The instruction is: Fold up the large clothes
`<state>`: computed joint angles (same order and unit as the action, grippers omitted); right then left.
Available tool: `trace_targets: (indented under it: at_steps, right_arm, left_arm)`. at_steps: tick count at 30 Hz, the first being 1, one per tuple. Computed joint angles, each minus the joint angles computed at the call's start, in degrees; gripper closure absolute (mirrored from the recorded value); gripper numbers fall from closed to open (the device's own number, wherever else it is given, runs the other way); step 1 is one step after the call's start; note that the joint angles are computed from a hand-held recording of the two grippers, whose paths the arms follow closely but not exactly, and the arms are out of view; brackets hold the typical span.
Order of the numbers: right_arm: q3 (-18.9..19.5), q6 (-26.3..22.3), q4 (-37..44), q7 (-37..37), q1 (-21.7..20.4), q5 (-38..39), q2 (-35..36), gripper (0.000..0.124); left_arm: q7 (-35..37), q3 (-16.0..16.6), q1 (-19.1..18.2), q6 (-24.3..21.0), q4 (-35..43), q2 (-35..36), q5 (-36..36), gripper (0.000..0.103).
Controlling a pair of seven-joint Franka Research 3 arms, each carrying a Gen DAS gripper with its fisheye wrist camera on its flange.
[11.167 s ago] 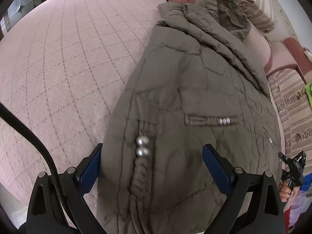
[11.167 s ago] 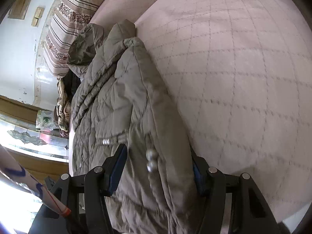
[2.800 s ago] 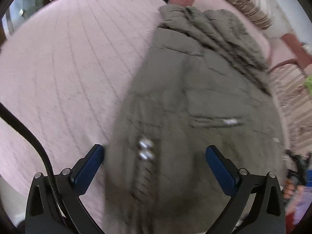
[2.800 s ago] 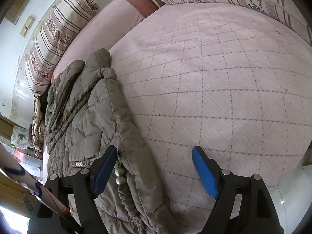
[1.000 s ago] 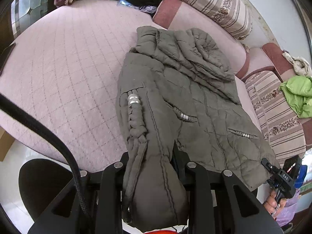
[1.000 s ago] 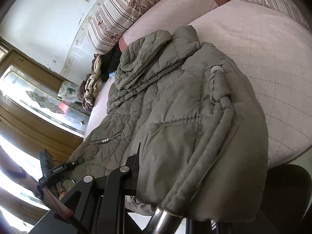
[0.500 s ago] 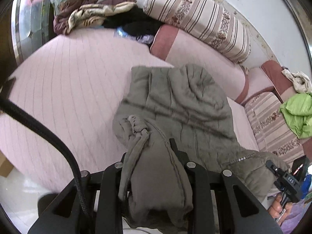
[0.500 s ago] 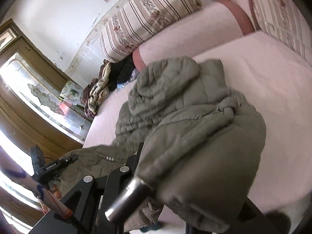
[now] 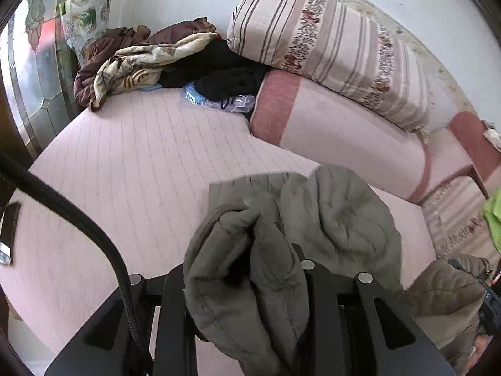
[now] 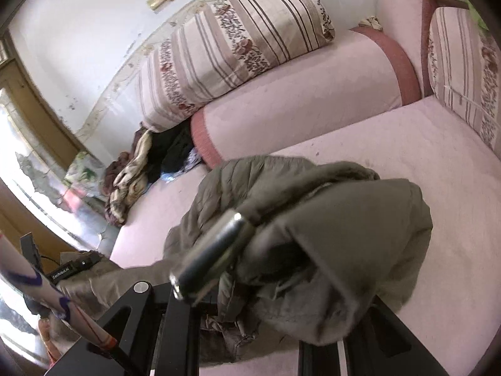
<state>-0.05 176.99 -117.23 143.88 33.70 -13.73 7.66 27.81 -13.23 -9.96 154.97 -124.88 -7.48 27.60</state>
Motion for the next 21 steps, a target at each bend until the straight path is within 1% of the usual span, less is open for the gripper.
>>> trace_targets:
  at_steps: [1, 2, 3, 5, 7, 8, 9, 11, 12, 14, 15, 17, 18, 19, 21]
  right_arm:
    - [1.4, -0.8, 3.0, -2.8, -1.8, 2.7, 2.4, 0.102]
    - [1.8, -1.3, 4.7, -4.5, -2.5, 4.5, 3.8, 0.102]
    - [2.5, -2.4, 8.3, -6.7, -3.6, 6.9, 6.7, 0.102]
    - [2.1, -4.3, 13.6, -9.2, -3.9, 9.7, 10.7, 0.102]
    - [-0.5, -6.9, 20.5, -9.5, -2.7, 10.6, 15.8, 0.101]
    - [-1.6, -7.7, 22.5, -9.4, -2.0, 10.7, 17.3, 0.101]
    - [-3.0, -9.7, 26.1, -8.8, -1.3, 10.7, 19.9, 0.101]
    - [-5.3, -12.9, 31.3, -7.5, -0.4, 10.3, 23.7, 0.101]
    - [-6.5, -15.2, 34.9, -6.6, 0.0, 9.8, 26.3, 0.101]
    - [-6.6, -18.2, 39.7, -6.5, -1.0, 10.0, 30.0, 0.100]
    - [-5.9, -19.5, 41.9, -6.8, -1.9, 10.7, 31.8, 0.100]
    - [-5.0, -21.0, 45.2, -7.8, -3.1, 11.6, 34.6, 0.100]
    - [-5.1, -21.6, 46.3, -8.0, -3.2, 11.5, 35.6, 0.100]
    - [-5.4, -22.2, 47.7, -8.1, -3.1, 11.2, 36.8, 0.100]
    - [-5.7, -23.7, 51.4, -8.4, -3.2, 10.9, 39.9, 0.100]
  left_arm:
    - [0.5, 0.2, 0.4, -0.7, 3.0, 2.9, 0.2, 0.077]
    - [0.6, 0.5, 0.6, -1.2, 5.2, 5.0, 0.5, 0.077]
    - [0.5, 0.8, 0.7, -2.3, 8.7, 8.0, 1.5, 0.077]
    - [0.8, 1.7, 0.3, -4.1, 14.0, 12.6, 2.7, 0.077]
    - [1.3, 2.7, -0.4, -6.5, 20.3, 17.8, 3.3, 0.077]
    - [1.8, 3.3, -0.9, -8.0, 23.4, 20.3, 3.6, 0.077]
    - [2.2, 4.0, -1.8, -10.6, 28.0, 23.9, 4.4, 0.076]
    - [3.1, 5.5, -3.2, -14.3, 34.6, 28.9, 5.5, 0.076]
    - [3.6, 6.4, -4.1, -17.1, 39.1, 32.3, 6.1, 0.076]
    - [5.5, 7.5, -5.1, -21.5, 46.4, 37.8, 5.6, 0.074]
    - [6.5, 7.9, -5.3, -23.4, 49.9, 40.7, 4.8, 0.073]
    - [7.9, 8.7, -6.0, -26.0, 54.9, 44.7, 3.7, 0.071]
    - [8.5, 9.2, -6.6, -27.7, 58.2, 47.4, 3.5, 0.070]
    - [8.9, 9.6, -7.0, -28.6, 59.9, 48.8, 3.3, 0.068]
    - [9.0, 11.6, -8.9, -30.8, 64.3, 52.4, 5.1, 0.063]
